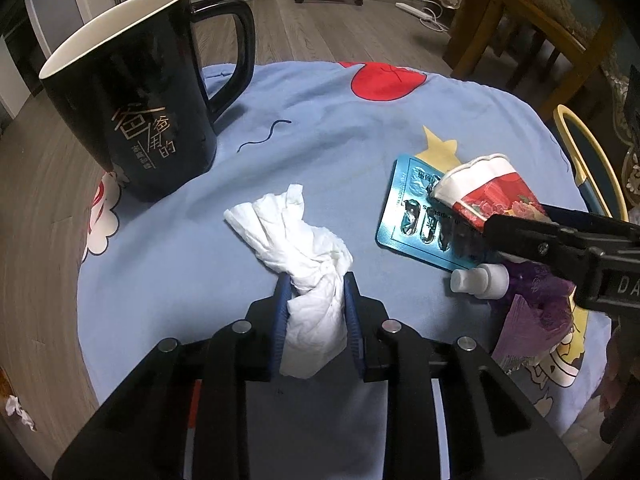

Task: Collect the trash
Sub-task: 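Grasp the white tissue with the left gripper while the right grasps the red floral paper cup, then carry the tissue and paper cup over the bin with both grippers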

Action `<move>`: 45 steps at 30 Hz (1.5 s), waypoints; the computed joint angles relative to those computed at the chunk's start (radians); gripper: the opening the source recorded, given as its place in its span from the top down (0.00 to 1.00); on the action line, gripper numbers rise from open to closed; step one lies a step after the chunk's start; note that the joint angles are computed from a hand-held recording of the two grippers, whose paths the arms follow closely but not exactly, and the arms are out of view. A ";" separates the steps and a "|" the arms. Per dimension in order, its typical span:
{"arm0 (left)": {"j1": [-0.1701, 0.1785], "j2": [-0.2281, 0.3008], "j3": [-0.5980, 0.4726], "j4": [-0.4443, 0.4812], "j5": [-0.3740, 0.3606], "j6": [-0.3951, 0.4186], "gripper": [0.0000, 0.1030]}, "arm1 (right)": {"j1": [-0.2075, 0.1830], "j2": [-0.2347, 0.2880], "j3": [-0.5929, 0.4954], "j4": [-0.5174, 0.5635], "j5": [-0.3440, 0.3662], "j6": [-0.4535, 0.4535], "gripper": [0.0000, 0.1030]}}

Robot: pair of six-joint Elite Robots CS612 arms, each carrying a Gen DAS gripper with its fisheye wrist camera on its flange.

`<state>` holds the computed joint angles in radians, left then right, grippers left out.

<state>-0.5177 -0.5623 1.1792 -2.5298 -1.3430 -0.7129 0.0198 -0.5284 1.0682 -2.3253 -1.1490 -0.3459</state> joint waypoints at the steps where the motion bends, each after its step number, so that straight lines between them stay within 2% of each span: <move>1: 0.000 -0.001 0.001 0.000 0.000 -0.001 0.75 | 0.000 0.000 0.000 -0.004 0.003 0.004 0.18; 6: -0.003 0.003 -0.008 0.002 0.014 -0.001 0.75 | -0.012 -0.010 0.013 -0.041 0.034 0.054 0.18; 15: -0.019 -0.037 0.037 -0.044 0.054 0.011 0.75 | -0.040 -0.045 0.053 -0.097 0.077 0.132 0.18; 21: -0.045 -0.073 0.070 -0.115 0.093 0.059 0.75 | -0.062 -0.096 0.099 -0.137 0.091 0.139 0.18; 26: -0.063 -0.092 0.071 -0.131 0.121 0.115 0.75 | -0.087 -0.136 0.145 -0.206 0.099 0.135 0.18; 33: -0.078 -0.120 0.077 -0.154 0.142 0.117 0.75 | -0.124 -0.165 0.182 -0.269 0.144 0.161 0.18; 39: -0.093 -0.123 0.054 -0.167 0.155 0.159 0.75 | -0.148 -0.178 0.197 -0.335 0.139 0.201 0.18; 45: -0.106 -0.089 -0.027 -0.151 0.144 0.239 0.75 | -0.164 -0.175 0.191 -0.411 0.063 0.217 0.18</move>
<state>-0.6233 -0.6517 1.1526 -2.6805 -1.1988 -0.4738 -0.1447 -0.7039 1.2592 -2.7360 -1.0858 -0.1293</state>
